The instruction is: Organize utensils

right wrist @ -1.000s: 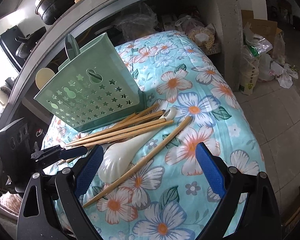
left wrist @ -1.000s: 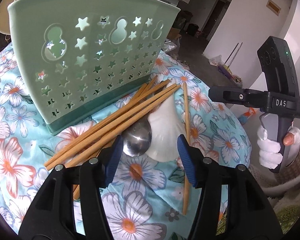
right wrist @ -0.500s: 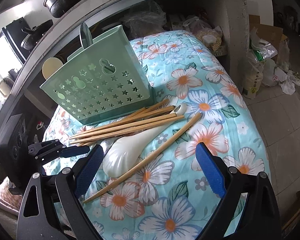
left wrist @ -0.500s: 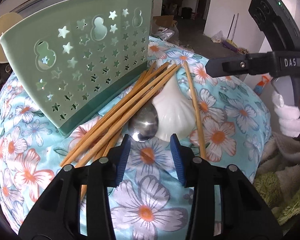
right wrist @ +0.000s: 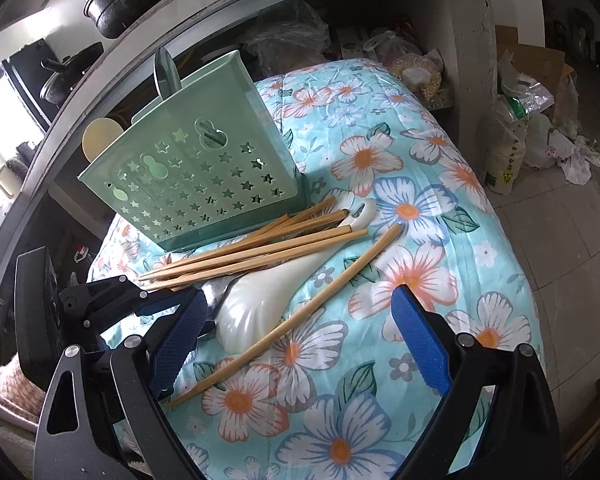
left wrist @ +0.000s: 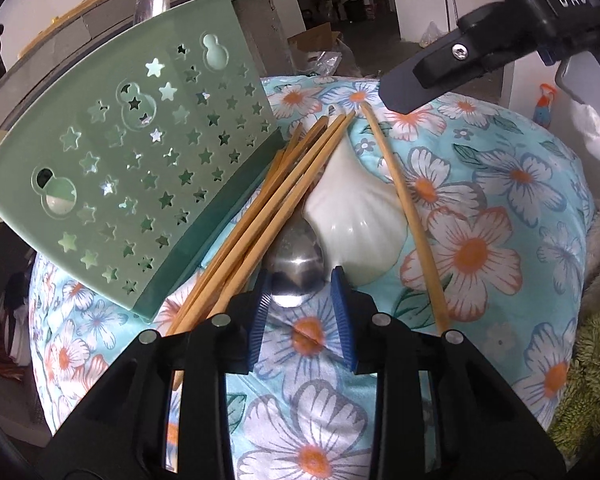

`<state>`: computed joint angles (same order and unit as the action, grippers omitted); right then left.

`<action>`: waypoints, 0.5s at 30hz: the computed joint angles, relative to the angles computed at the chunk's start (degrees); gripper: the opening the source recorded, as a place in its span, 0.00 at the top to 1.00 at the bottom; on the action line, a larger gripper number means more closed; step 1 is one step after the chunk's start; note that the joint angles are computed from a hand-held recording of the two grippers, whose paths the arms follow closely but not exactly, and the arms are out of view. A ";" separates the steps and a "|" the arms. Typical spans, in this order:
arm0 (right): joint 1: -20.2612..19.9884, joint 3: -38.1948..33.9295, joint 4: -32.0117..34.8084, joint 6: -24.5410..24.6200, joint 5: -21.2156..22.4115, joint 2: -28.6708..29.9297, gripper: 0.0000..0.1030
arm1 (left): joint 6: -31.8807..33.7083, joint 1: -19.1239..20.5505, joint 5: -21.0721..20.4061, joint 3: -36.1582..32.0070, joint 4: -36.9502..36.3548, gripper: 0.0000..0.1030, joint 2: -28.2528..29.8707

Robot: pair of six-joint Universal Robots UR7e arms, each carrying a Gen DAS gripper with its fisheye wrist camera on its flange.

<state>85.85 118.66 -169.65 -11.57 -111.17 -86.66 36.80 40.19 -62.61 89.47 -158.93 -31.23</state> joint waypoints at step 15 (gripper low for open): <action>0.66 0.14 -0.45 0.09 -0.49 0.08 0.12 | 3.74 -2.15 2.65 3.98 -7.49 0.96 -1.04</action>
